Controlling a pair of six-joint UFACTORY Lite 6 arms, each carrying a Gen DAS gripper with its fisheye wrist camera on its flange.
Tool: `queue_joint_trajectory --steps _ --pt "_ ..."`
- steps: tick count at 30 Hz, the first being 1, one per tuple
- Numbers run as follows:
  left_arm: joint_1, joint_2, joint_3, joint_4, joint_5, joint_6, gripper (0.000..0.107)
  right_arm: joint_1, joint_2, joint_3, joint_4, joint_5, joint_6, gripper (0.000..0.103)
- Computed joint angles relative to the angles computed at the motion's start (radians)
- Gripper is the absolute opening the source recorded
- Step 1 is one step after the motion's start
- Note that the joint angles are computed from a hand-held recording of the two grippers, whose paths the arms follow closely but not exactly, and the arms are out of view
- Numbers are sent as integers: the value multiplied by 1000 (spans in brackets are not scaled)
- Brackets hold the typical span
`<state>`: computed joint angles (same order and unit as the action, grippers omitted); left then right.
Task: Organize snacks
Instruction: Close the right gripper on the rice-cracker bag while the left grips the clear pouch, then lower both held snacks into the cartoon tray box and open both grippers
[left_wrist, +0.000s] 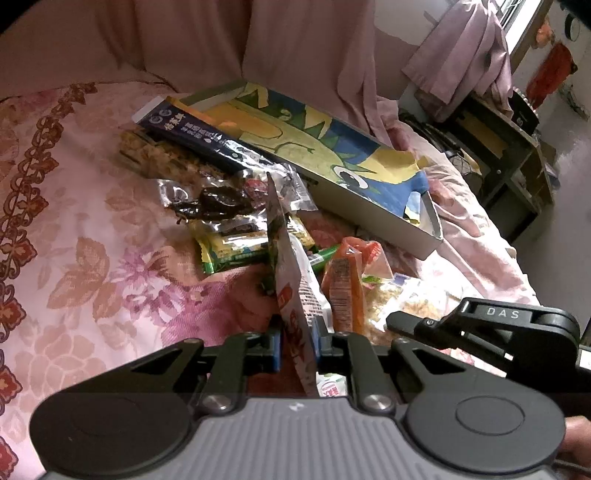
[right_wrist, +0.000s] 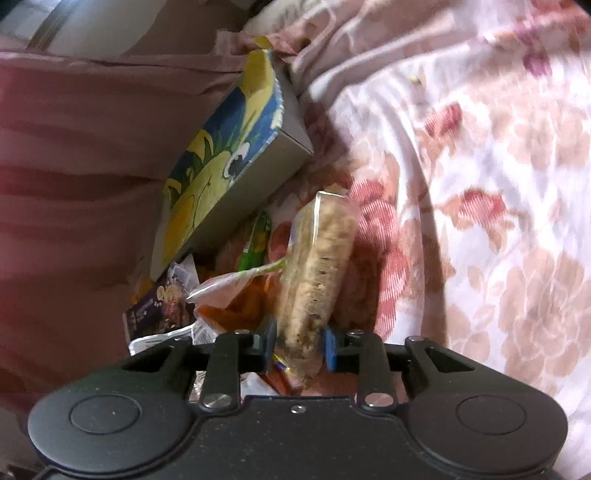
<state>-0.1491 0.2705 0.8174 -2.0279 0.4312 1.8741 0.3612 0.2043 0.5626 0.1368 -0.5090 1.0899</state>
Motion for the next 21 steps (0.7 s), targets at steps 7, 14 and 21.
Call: queue_joint_trajectory --steps 7,14,21 --pt "1 -65 -39 0 -1 7 14 72 -50 14 281 49 -344 21" --pt "15 -132 -74 45 10 -54 14 106 -107 -16 361 39 -431 21" --pt "45 -211 -106 43 28 -72 14 180 -222 -75 531 -23 -600 21"
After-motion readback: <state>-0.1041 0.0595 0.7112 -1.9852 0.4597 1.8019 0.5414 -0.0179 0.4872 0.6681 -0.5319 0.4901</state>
